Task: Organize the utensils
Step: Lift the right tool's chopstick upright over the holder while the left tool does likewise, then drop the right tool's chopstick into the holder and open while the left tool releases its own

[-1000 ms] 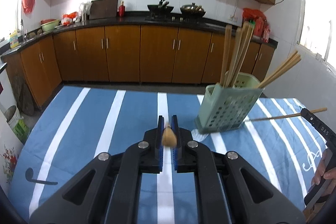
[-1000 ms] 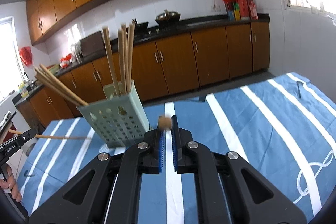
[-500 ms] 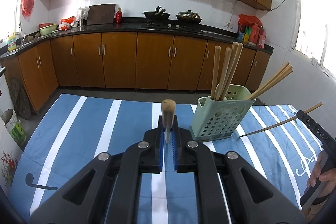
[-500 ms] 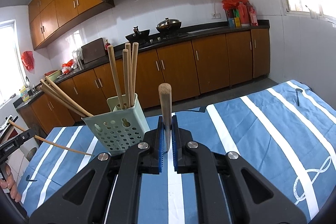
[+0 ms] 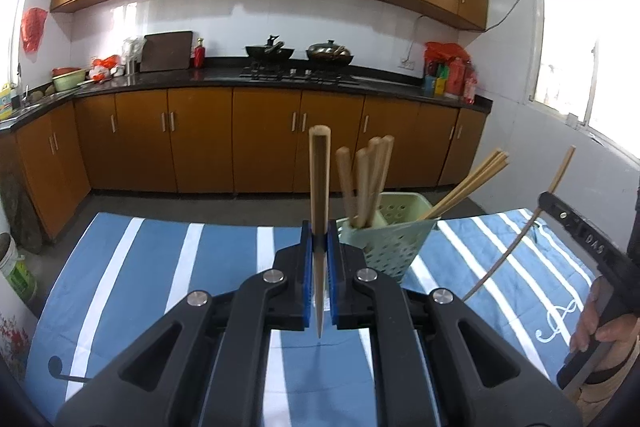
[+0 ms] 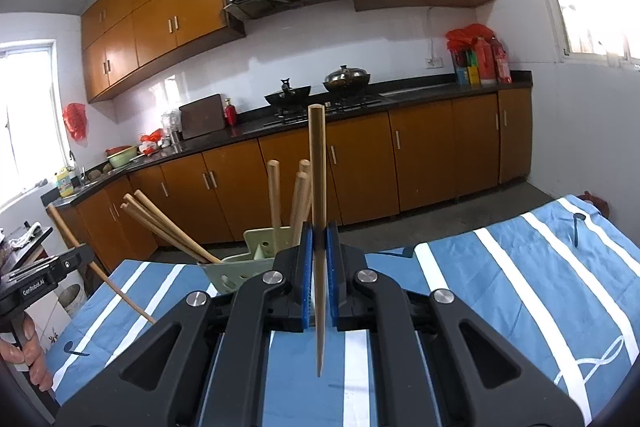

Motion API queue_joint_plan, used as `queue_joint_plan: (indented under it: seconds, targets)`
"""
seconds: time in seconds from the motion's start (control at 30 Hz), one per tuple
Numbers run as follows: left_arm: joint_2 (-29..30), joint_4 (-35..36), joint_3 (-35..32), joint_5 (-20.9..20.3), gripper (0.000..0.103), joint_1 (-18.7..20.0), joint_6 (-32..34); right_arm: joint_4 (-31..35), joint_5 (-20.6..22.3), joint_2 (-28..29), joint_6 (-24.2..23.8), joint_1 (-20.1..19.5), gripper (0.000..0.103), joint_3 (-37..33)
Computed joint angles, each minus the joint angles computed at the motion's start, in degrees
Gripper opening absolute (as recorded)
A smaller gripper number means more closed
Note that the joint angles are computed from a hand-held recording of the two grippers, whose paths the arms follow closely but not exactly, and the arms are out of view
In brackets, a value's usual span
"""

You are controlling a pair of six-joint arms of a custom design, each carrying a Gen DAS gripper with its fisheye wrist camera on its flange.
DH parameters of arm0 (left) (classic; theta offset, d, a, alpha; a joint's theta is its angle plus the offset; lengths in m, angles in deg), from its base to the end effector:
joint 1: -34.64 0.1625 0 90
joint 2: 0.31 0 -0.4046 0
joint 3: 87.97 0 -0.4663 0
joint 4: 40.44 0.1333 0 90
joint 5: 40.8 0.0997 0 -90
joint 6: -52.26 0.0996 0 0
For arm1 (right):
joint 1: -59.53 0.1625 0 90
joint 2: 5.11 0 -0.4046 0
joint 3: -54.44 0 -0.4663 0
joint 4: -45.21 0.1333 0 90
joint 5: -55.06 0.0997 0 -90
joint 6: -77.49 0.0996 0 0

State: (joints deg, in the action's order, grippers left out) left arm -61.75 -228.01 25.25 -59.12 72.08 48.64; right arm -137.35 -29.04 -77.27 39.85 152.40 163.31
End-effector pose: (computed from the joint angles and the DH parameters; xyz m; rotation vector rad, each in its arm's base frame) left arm -0.3171 -0.5298 0.2012 0.2671 2.0272 -1.3938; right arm 0.1752 -0.6277 0.2958 0.9719 -2.4276 1.3624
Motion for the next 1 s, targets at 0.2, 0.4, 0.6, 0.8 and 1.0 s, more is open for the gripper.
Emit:
queue_joint_plan:
  seconds: [0.2, 0.4, 0.6, 0.8, 1.0]
  targets:
    - [1.44, -2.26, -2.05, -2.14, 0.008, -0.67, 2.74, 0.56, 1.24, -0.51, -0.02, 0.39, 0.007, 0.26]
    - [3.58, -7.76, -5.94, -5.39, 0.008, -1.39, 8.9, 1.49, 4.87, -1.1, 1.44, 1.35, 0.007, -0.98]
    - [7.92, -17.37, -13.52, -6.96, 0.008, -1.78, 19.66, -0.42, 8.41, 0.19, 2.61, 2.92, 0.007, -3.73]
    - [13.31, -27.08, -22.26, -7.71, 0.008, -1.0, 32.34, -4.34, 10.44, 3.25, 3.46, 4.08, 0.007, -7.03]
    - [15.5, -24.44, -24.44, -7.57, 0.008, 1.54, 30.62, -7.14, 9.48, 7.51, 2.73, 4.13, 0.007, -9.31]
